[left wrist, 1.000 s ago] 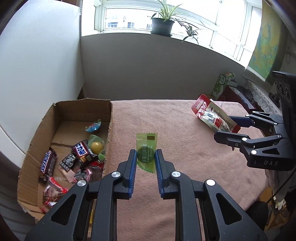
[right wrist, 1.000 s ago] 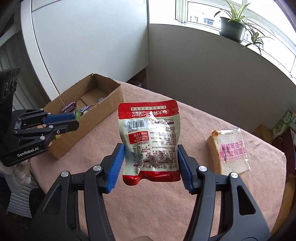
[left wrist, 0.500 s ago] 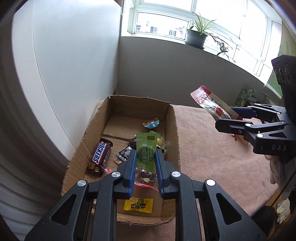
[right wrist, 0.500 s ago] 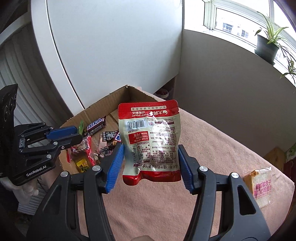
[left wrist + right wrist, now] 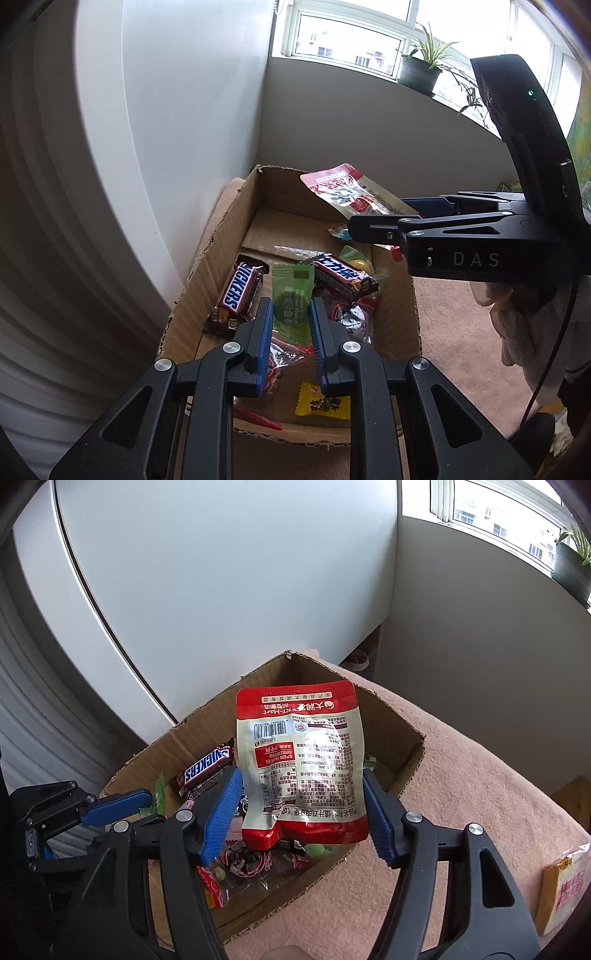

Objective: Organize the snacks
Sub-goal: 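Carry the green candy and red pouch into the box and open both tools, then move both open tools to the bagged bread loaf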

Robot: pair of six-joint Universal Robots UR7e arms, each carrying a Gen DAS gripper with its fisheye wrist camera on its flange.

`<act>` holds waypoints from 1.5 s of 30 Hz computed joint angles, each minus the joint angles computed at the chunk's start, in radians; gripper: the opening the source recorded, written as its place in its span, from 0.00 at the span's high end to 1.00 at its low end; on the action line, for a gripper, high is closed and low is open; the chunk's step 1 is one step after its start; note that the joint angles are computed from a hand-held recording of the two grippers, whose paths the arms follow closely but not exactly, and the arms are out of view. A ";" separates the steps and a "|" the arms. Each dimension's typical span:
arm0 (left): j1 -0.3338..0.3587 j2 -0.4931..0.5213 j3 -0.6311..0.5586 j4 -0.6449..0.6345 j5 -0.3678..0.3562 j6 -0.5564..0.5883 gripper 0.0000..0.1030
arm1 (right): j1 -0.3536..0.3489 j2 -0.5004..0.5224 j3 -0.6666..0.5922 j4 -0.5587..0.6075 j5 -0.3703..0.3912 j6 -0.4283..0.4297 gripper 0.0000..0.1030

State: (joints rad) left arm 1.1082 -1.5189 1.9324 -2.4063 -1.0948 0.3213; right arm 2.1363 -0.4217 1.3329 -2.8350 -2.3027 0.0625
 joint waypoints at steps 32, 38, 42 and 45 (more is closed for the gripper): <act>-0.185 -0.086 0.131 0.016 -0.032 -0.079 0.34 | 0.038 -0.399 0.531 -0.172 -0.151 0.091 0.12; -0.241 -0.053 0.175 0.006 -0.060 -0.110 0.34 | -0.008 -0.563 0.709 -0.217 -0.178 0.159 0.12; -0.276 -0.018 0.198 -0.005 -0.093 -0.140 0.34 | -0.054 -0.667 0.811 -0.264 -0.176 0.184 0.12; -0.299 0.019 0.207 -0.019 -0.113 -0.163 0.34 | -0.090 -0.733 0.870 -0.288 -0.180 0.183 0.12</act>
